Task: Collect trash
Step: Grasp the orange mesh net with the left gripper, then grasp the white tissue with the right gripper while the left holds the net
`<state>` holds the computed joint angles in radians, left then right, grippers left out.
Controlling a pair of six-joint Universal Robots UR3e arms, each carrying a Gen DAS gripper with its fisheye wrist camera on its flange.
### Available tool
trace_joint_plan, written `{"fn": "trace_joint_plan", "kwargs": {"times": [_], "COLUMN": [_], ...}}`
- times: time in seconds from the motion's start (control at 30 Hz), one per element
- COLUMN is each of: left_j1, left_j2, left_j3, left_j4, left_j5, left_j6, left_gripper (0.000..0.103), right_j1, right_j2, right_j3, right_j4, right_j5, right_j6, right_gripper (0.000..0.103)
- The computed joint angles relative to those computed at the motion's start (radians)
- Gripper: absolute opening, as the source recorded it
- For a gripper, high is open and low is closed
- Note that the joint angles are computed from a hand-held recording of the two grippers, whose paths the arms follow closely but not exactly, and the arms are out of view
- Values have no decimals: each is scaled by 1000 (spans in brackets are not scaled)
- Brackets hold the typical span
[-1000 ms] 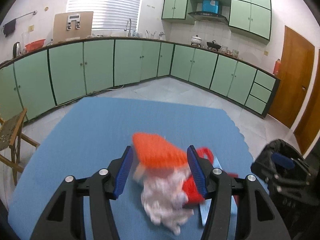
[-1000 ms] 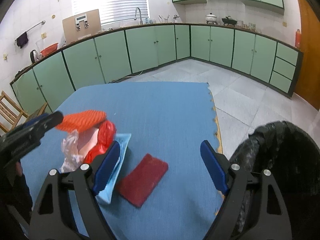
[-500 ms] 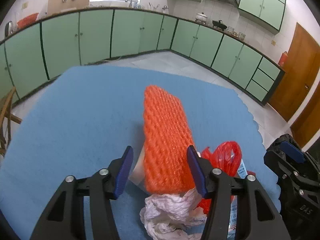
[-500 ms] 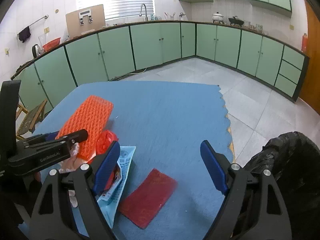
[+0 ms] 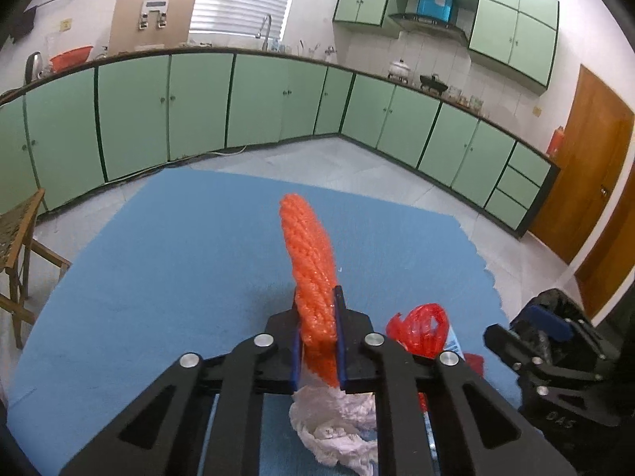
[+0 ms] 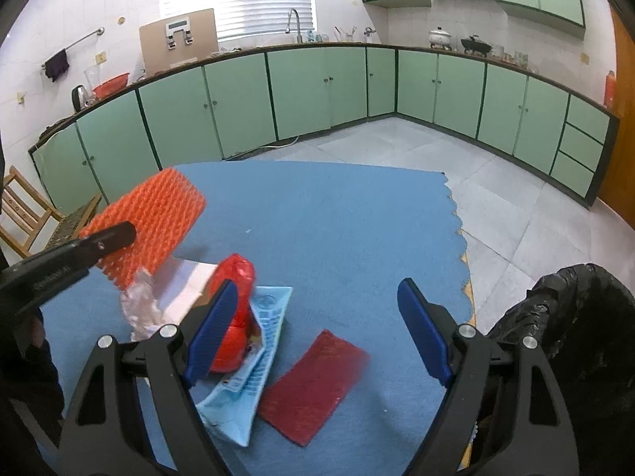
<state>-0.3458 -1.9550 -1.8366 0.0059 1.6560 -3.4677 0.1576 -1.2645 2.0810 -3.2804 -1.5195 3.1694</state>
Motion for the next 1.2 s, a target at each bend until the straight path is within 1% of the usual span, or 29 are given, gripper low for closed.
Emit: {"fn": "trace_joint_plan", "kwargs": {"times": [0.07, 0.13, 0.3, 0.4, 0.5, 0.6, 0.73, 0.87, 1.0, 1.2], "left_j1": [11, 22, 30, 47, 64, 71, 84, 95, 120, 170], "left_j2": [32, 76, 178, 226, 272, 307, 339, 358, 375, 390], "left_j3": [-26, -72, -188, -255, -329, -402, -482, -538, -576, -616], "left_j4": [1, 13, 26, 32, 40, 53, 73, 96, 111, 133], "left_j5": [-21, -22, 15, 18, 12, 30, 40, 51, 43, 3], "left_j6": [-7, -5, -10, -27, -24, -13, -13, 13, 30, 62], "left_gripper": [13, 12, 11, 11, 11, 11, 11, 11, 11, 11], "right_j1": [10, 26, 79, 117, 159, 210, 258, 284, 304, 332], "right_j2": [-5, -9, -4, 13, 35, 63, 110, 154, 190, 242], "right_j3": [-4, -11, -36, -64, -98, -138, -196, -246, -279, -327], "right_j4": [5, 11, 22, 32, 50, 65, 88, 109, 125, 167], "right_j5": [2, 2, -1, -3, -1, -13, -29, -43, -55, -75], "right_j6": [4, 9, 15, 28, 37, 36, 52, 72, 87, 94], "right_gripper": [80, 80, 79, 78, 77, 77, 75, 72, 67, 64]}}
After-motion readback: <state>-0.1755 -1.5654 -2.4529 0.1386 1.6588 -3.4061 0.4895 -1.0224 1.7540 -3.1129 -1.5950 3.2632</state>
